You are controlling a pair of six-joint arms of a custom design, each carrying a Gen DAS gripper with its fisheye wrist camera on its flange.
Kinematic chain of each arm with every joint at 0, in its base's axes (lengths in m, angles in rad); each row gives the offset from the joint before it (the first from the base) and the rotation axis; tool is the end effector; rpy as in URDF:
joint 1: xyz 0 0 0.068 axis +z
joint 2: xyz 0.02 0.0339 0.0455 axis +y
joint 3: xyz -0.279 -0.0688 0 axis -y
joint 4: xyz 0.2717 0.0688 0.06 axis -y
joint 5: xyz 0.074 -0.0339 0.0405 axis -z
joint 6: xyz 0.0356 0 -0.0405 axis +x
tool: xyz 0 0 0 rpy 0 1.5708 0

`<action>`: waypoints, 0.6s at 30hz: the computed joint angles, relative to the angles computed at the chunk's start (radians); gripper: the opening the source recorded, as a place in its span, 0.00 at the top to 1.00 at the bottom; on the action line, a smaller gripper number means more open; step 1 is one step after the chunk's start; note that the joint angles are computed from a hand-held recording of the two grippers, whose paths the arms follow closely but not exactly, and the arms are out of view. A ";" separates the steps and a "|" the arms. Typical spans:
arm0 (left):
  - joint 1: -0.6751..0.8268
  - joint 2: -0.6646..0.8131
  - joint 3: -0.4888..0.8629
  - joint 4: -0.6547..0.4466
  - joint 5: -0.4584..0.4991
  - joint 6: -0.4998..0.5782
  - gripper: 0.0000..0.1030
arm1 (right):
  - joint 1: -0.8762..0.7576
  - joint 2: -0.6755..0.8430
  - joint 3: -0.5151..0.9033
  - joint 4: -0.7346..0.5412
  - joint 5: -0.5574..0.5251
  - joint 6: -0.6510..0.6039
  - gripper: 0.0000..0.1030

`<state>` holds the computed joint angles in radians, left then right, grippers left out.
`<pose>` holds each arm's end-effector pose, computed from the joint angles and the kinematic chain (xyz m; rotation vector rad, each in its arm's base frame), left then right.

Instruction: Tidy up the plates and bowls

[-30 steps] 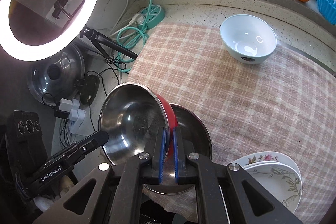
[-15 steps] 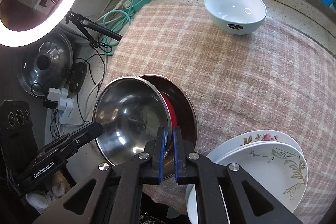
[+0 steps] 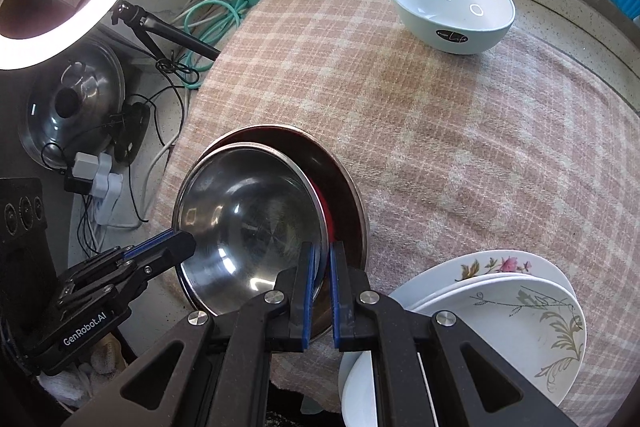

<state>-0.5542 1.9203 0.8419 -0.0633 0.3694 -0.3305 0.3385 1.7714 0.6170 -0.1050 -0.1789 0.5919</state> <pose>0.2836 -0.1906 0.0671 0.4287 2.7885 -0.7389 0.2561 0.0969 0.0589 0.3272 2.8931 0.4384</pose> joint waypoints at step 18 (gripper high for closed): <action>-0.007 0.031 0.038 -0.032 -0.007 0.015 0.92 | -0.005 0.043 0.035 -0.024 -0.002 -0.019 0.91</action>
